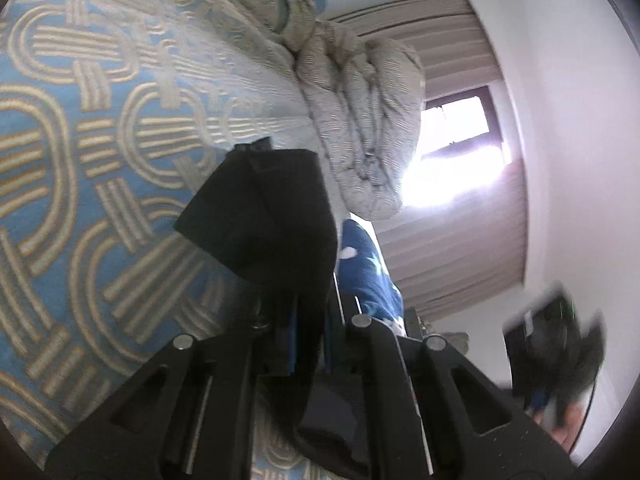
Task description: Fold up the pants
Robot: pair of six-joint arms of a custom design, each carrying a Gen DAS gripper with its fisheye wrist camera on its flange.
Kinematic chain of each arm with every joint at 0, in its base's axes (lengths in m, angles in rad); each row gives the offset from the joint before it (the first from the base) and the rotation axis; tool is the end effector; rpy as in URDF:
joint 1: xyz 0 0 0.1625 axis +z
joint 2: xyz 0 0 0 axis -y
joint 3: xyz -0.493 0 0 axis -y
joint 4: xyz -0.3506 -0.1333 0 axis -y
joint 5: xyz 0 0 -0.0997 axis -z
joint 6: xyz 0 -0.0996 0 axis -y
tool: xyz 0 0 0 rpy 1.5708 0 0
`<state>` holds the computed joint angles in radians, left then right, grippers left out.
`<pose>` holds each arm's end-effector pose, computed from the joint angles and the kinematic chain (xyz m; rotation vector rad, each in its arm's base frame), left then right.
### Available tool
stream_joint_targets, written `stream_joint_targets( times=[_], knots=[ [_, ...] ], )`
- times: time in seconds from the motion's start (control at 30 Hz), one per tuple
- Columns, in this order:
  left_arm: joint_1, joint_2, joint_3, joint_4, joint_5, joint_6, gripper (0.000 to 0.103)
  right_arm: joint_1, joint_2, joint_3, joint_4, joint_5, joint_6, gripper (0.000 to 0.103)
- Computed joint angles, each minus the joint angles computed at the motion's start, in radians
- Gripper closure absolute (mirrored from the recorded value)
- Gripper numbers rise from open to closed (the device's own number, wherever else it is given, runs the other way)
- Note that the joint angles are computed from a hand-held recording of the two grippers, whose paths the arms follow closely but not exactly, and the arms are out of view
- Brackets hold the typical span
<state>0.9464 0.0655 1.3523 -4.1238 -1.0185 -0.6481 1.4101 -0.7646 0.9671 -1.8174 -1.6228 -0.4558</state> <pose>-0.2378 -0.6474 -0.1617 0.4558 -2.3620 1.6126 -0.0020 -0.8134 0.3383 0.4508 -3.0452 0.0404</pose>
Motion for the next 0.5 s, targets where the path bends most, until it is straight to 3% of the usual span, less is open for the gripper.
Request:
stream_joint_targets(
  times=[0.2, 0.43, 0.5],
  knots=[
    [-0.006, -0.002, -0.023, 0.008, -0.061, 0.094, 0.092, 0.093, 0.194, -0.220, 0.188, -0.115, 0.170, 0.033],
    [-0.028, -0.006, -0.049, 0.069, -0.067, 0.190, 0.092, 0.173, 0.285, -0.305, 0.204, -0.439, 0.148, 0.026],
    [-0.027, -0.007, -0.053, 0.088, -0.068, 0.193, 0.092, 0.187, 0.321, -0.359, 0.237, -0.492, 0.148, 0.026]
  ],
)
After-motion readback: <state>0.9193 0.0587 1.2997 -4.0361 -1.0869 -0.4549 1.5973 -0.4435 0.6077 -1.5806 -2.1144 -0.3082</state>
